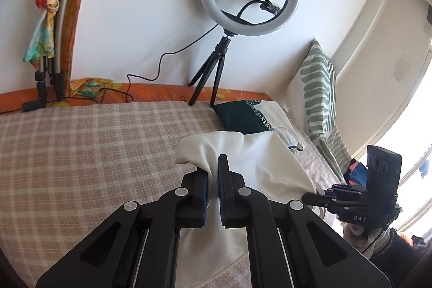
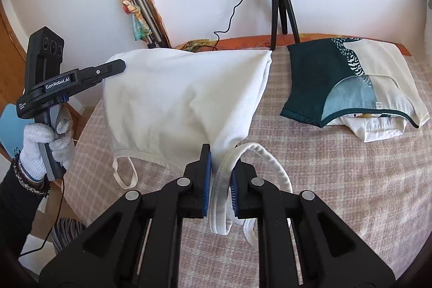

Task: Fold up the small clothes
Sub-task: 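Carry the folded tank top with both tools onto the dark green clothes stack, then lower the tank top onto the stack and open both tools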

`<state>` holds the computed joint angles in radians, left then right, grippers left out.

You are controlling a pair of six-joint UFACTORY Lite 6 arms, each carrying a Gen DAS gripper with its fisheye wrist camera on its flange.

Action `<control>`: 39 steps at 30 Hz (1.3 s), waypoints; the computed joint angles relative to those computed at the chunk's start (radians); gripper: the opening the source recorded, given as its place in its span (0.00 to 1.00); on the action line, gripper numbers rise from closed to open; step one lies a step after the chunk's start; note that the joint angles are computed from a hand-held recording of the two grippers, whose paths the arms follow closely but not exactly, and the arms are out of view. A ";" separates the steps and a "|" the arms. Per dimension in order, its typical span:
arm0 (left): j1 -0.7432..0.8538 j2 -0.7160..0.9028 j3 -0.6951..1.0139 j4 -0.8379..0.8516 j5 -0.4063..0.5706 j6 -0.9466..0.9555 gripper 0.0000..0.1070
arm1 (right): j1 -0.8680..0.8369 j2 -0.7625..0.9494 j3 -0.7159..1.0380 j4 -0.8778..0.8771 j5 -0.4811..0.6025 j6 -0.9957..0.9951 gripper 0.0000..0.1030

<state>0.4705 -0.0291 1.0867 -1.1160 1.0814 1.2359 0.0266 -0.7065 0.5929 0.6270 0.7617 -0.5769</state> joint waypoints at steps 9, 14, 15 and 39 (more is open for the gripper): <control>-0.450 0.157 0.192 -0.064 -0.318 -0.172 0.05 | -0.504 0.220 0.216 0.099 0.141 -0.482 0.13; -0.633 0.364 0.426 -0.064 -0.444 -0.285 0.05 | -0.649 0.434 0.398 0.142 0.087 -0.632 0.13; -0.661 0.409 0.476 -0.061 -0.467 -0.308 0.05 | -0.660 0.476 0.432 0.147 0.063 -0.654 0.13; -0.857 0.787 0.972 0.683 -0.636 -1.034 0.07 | -0.716 1.079 0.822 0.145 -0.146 -0.544 0.61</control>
